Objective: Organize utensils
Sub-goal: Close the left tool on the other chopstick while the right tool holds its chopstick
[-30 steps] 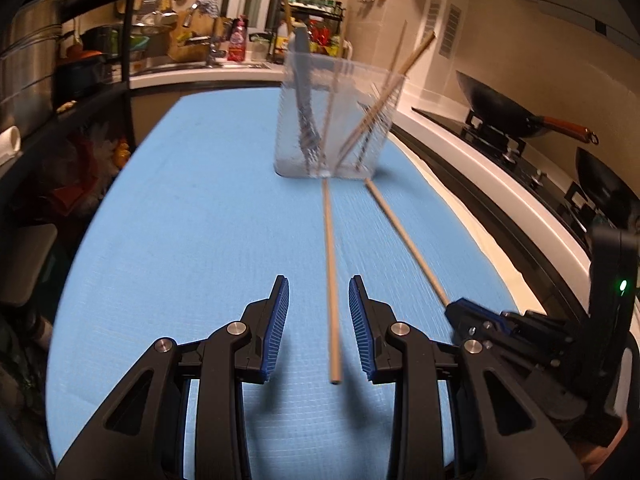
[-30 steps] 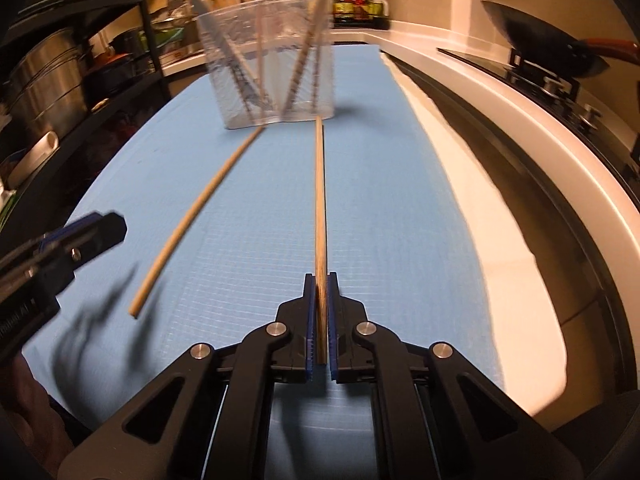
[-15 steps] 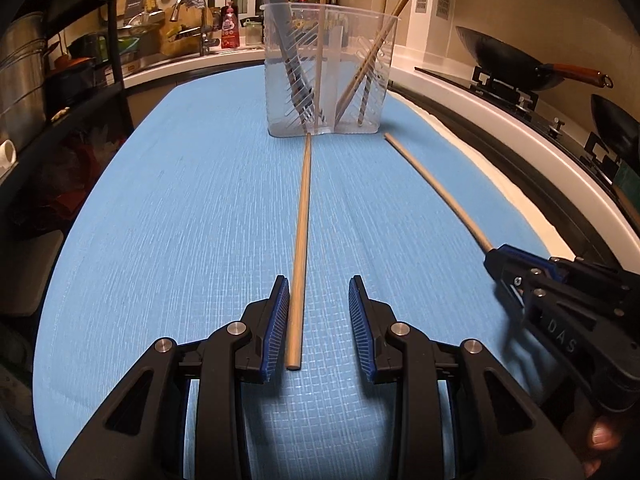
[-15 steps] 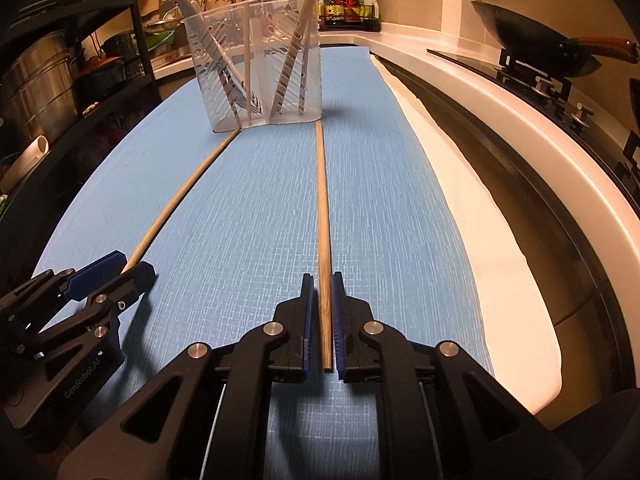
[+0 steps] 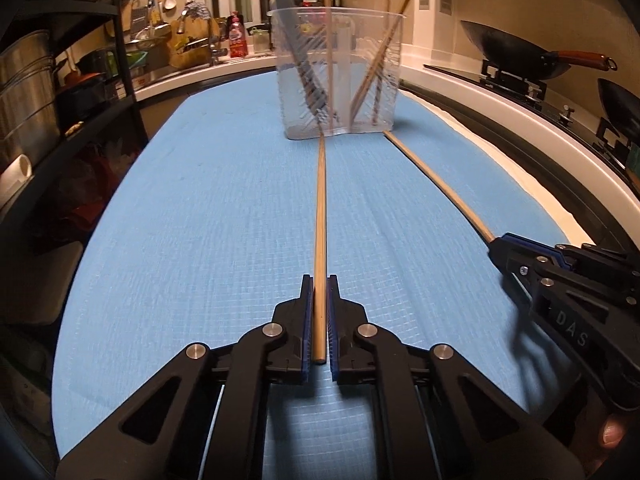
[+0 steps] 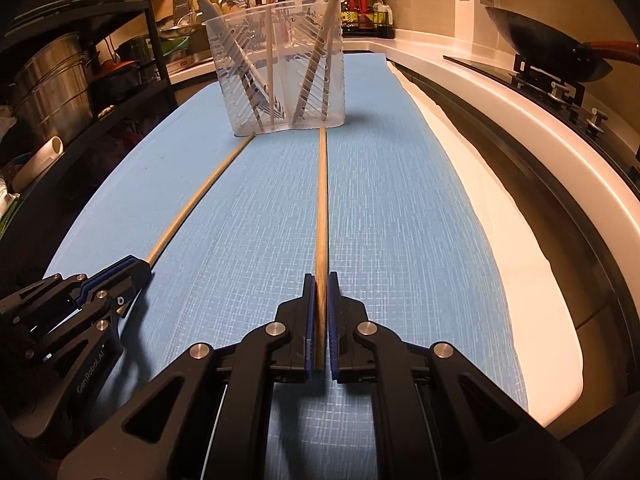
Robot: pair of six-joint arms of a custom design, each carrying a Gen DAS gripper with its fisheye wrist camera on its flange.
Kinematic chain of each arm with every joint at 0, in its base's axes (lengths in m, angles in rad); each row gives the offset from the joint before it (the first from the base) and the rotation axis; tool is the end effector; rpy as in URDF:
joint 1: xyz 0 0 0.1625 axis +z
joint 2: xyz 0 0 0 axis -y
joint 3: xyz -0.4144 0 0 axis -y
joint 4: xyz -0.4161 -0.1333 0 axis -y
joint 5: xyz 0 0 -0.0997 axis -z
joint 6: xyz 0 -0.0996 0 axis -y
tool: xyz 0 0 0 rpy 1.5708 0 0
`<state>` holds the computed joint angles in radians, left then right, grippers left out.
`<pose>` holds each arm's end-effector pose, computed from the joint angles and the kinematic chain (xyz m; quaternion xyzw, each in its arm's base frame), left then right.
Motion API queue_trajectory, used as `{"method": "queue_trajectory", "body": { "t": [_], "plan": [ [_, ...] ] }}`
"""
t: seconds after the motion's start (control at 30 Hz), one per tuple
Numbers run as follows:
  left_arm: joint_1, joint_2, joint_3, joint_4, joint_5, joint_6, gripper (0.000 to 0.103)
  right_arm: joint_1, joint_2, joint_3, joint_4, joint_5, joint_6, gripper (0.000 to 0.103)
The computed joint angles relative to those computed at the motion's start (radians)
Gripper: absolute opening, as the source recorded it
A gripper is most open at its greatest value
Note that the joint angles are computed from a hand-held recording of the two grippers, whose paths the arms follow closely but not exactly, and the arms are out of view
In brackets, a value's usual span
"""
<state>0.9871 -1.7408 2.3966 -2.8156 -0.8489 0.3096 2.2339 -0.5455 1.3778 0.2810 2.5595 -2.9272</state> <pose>-0.0455 -0.4302 0.3104 0.2943 0.8517 -0.3152 0.2977 0.3898 -0.4177 -0.0234 0.0858 -0.8598 0.3770 0.3335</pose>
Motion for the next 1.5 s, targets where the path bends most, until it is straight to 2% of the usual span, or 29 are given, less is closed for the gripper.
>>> {"method": "queue_trajectory", "body": {
  "t": [0.13, 0.4, 0.7, 0.87, 1.5],
  "plan": [
    [0.008, -0.006, -0.003, -0.001, 0.018, -0.033, 0.007, -0.001, -0.001, 0.0, 0.003, 0.004, 0.014, 0.007],
    [0.001, -0.003, 0.016, -0.049, 0.031, -0.006, 0.007, 0.003, 0.003, 0.002, 0.0, 0.028, 0.022, 0.009],
    [0.022, 0.013, 0.032, -0.151, -0.009, 0.046, 0.007, 0.023, 0.03, -0.006, -0.058, 0.106, -0.039, 0.009],
    [0.021, 0.016, 0.029, -0.149, -0.01, 0.05, 0.007, 0.031, 0.048, -0.02, -0.077, 0.14, -0.081, 0.007],
    [0.019, 0.017, 0.029, -0.148, -0.009, 0.055, 0.007, 0.03, 0.044, -0.012, -0.096, 0.138, -0.101, 0.006]
  ]
}}
